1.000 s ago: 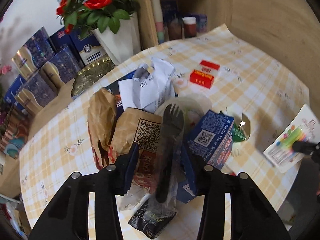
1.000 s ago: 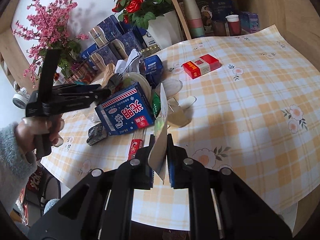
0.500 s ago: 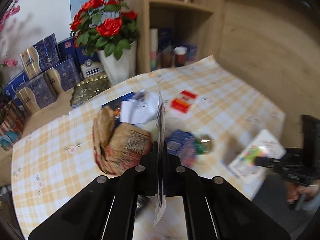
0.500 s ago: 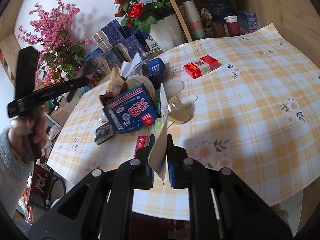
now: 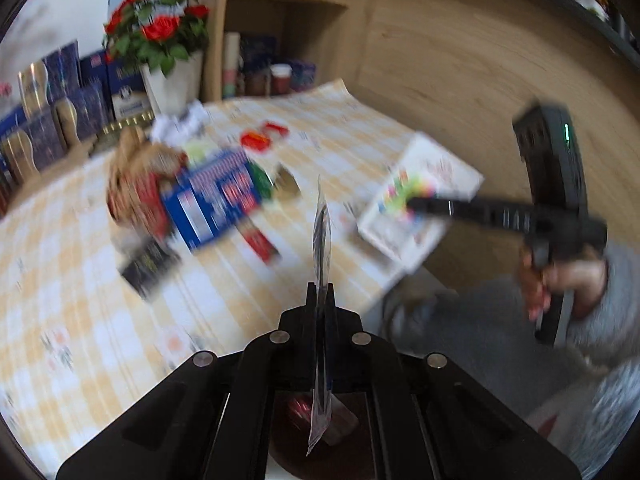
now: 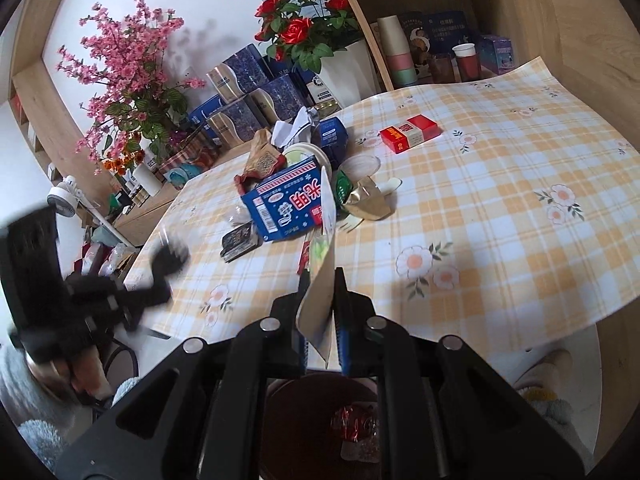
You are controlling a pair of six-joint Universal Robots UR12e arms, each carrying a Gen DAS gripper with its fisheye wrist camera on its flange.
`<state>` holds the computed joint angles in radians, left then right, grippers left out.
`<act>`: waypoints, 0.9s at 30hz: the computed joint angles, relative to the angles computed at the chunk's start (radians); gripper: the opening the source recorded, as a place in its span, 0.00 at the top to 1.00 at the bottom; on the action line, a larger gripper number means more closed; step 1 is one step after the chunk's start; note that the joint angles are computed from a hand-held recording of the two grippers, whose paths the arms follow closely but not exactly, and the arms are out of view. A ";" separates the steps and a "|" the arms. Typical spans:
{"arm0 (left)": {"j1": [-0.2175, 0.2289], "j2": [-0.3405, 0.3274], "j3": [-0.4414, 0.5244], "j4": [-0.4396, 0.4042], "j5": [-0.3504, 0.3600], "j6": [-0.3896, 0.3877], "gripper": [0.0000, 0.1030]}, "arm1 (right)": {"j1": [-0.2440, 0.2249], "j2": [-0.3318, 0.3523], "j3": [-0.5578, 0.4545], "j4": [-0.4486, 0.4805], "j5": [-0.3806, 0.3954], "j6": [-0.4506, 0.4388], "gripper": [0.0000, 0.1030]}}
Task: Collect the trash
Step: 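Carry the wrapper to the brown bin and open the left tool while the right tool holds the card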
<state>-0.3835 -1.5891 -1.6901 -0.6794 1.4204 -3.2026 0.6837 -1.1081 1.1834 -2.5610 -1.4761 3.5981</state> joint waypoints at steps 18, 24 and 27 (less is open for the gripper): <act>-0.077 -0.049 -0.093 -0.306 -0.008 0.122 0.97 | 0.019 -0.064 0.089 0.030 -0.010 0.006 0.86; -0.069 -0.071 -0.099 -0.294 -0.030 0.103 0.51 | 0.022 -0.069 0.107 0.055 0.011 0.021 0.86; -0.064 -0.062 -0.103 -0.248 -0.027 0.062 0.43 | 0.022 -0.068 0.114 0.060 0.044 0.032 0.86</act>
<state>-0.4471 -1.6512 -1.7932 -0.9279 1.3935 -3.1404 0.7062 -1.1757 1.2979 -2.5012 -1.4324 3.6303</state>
